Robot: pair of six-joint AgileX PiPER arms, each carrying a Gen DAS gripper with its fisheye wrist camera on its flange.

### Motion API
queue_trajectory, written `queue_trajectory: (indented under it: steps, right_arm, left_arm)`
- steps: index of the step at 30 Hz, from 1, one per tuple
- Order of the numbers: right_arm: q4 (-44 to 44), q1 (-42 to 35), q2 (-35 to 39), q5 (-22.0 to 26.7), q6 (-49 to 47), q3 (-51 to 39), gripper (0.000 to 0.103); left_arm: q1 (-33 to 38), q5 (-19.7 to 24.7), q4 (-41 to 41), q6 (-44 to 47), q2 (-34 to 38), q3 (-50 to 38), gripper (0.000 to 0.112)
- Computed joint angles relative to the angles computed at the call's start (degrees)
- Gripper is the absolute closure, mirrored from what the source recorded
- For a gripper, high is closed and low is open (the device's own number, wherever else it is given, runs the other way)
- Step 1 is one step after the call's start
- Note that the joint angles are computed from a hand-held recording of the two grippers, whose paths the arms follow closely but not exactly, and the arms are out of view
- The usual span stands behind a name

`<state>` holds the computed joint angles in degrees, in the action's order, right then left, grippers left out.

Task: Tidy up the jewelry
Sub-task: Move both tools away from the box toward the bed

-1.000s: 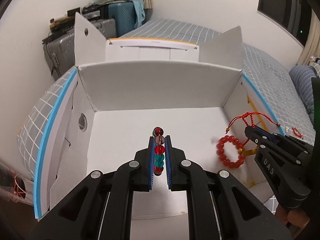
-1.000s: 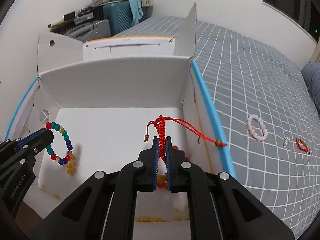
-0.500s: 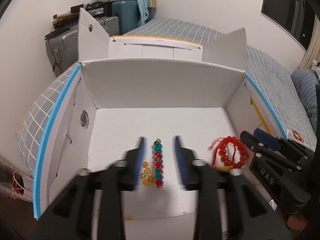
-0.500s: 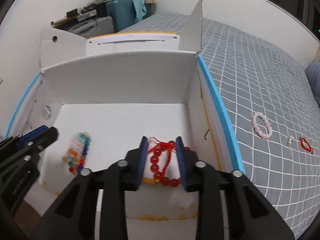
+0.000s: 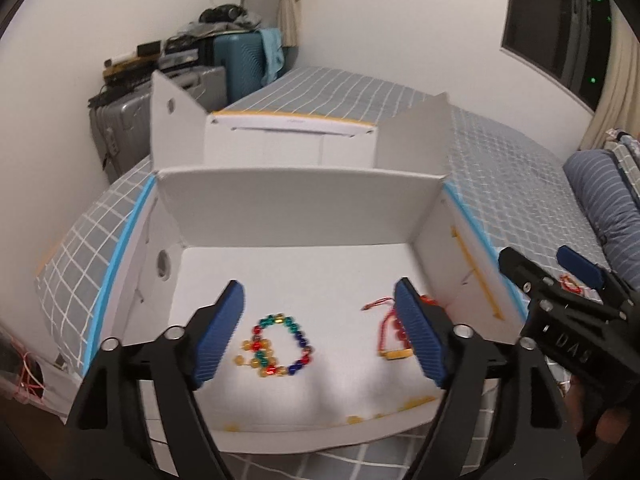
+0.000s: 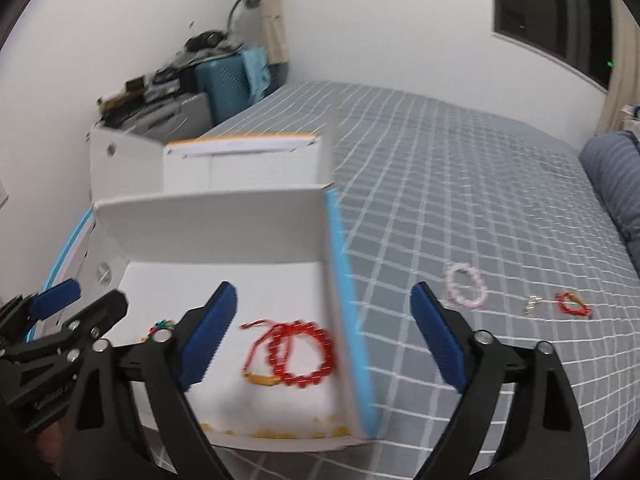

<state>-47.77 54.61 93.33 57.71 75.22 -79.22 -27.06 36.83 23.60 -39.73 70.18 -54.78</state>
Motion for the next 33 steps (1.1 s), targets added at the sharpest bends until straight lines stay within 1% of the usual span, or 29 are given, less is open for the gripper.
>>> queue_trajectory:
  steps: [3,5,7,10,13,17,20,21,23,25,28,29,33]
  right_arm:
    - [-0.26,-2.1,-4.15,1.72,-0.73,3.92,0.011]
    - [-0.27,-4.04,-7.37,2.28,-1.11,7.36,0.01]
    - [-0.07,-6.68,-10.57,2.48,-2.03,10.85,0.009]
    - [1.08,-12.6,-15.83,1.82,-5.35,15.93,0.009]
    - [2.97,-20.32,-20.35,-1.0,-9.95,20.5,0.009]
    - [7.19,-32.6,-23.3,-7.23,-18.8,25.02,0.009]
    - [12.37,-42.84,-24.2,-13.4,-27.15,27.87,0.009]
    - [14.86,-46.42,-23.8,-15.84,-30.48,28.57,0.009]
    - [18.72,-51.11,-22.47,-18.71,-35.54,28.94,0.009]
    - [23.21,-56.83,-20.4,-22.32,-41.86,29.6,0.009]
    - [27.82,-62.03,-16.72,-25.54,-48.24,29.37,0.009]
    - [28.57,-62.9,-15.64,-26.36,-49.25,29.29,0.009]
    - [35.72,-68.1,-10.74,-30.09,-58.64,28.78,0.009]
  left_arm:
    - [-5.3,1.16,3.73,-5.39,1.5,-2.04,0.026]
    - [-8.96,2.05,6.21,-9.13,3.07,-3.68,0.021]
    - [-12.14,2.69,7.81,-11.95,5.05,-5.53,0.019]
    - [-18.36,4.08,11.06,-16.83,9.26,-9.28,0.016]
    - [-24.56,6.22,14.15,-21.1,14.35,-13.62,0.015]
    - [-30.85,8.38,15.22,-23.29,20.91,-19.46,0.015]
    - [-34.68,9.8,16.16,-24.4,25.96,-23.83,0.015]
    - [-35.58,10.19,16.25,-24.56,27.53,-25.16,0.015]
    - [-37.26,11.17,15.68,-24.45,31.53,-28.58,0.015]
    - [-37.7,10.85,13.54,-23.07,34.41,-30.86,0.015]
    - [-38.89,10.81,11.13,-21.5,38.58,-33.73,0.015]
    - [-39.34,10.56,10.86,-21.51,39.61,-34.04,0.015]
    - [-40.47,10.5,7.88,-18.68,43.94,-36.56,0.015]
